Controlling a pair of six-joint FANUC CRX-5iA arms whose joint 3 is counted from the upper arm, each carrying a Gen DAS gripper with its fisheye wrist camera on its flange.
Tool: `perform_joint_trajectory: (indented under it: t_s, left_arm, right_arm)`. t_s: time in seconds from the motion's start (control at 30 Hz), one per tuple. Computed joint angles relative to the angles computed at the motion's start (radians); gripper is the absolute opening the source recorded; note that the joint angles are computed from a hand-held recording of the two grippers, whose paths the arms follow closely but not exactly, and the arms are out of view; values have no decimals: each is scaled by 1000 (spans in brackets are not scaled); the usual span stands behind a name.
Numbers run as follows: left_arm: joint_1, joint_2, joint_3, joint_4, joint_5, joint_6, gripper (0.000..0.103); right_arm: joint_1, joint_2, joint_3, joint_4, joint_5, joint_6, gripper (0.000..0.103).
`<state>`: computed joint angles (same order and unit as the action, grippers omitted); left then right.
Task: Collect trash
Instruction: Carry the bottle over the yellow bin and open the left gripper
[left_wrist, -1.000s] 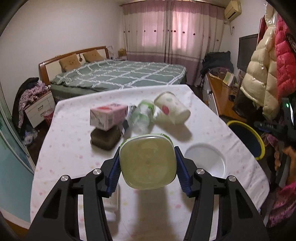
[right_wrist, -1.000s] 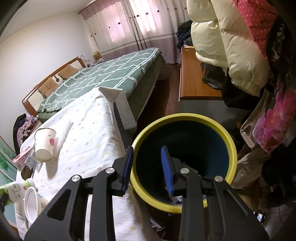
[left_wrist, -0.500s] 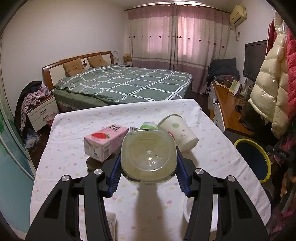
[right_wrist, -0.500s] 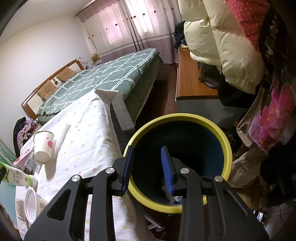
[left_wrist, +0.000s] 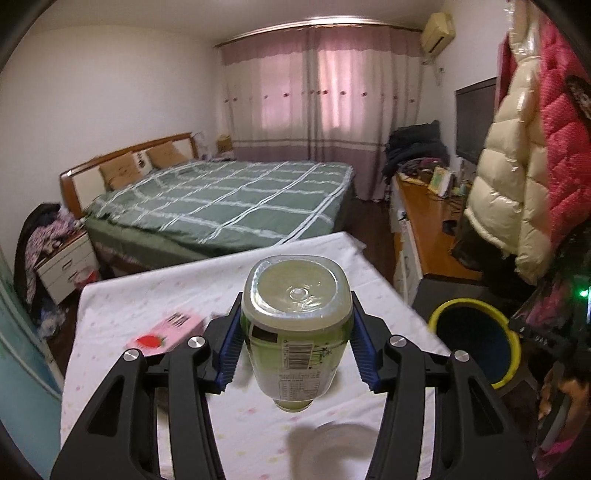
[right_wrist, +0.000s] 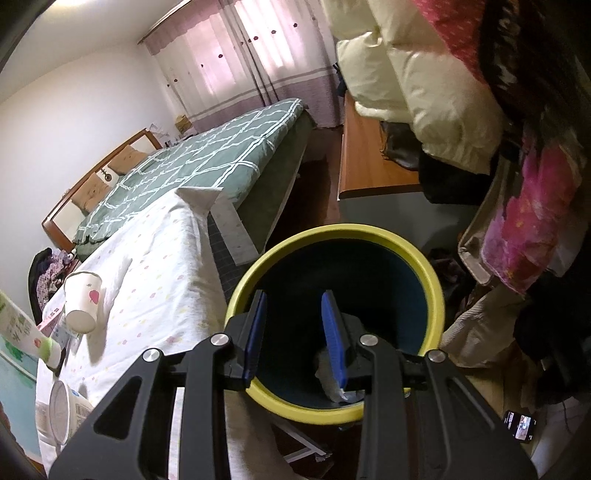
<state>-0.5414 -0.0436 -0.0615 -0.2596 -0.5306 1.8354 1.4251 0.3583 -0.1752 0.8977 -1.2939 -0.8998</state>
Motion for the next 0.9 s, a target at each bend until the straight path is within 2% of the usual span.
perform_joint_trajectory:
  t_s: [0.13,0.27,0.5,0.77,0.9]
  left_arm:
    - [-44,39,43,47,15,-46,52]
    - [-88,92,79,140,41,-111,52]
    - [-180,214,180,220,40,-157,52]
    - [-275,398,346,232,-18,-152,52]
    - [-292,457,379,255,-34,-162,52]
  right_arm:
    - [14,-21,-35,-5,-8,-37,30]
    - [34,-45,-76,-19,-18,-77,30]
    - [70,-83,-140,-53,-32,-147,30]
    - [107,-126,-203,-77,-41,-209,30]
    - [124,-136,-215,-91,-62,-228,35]
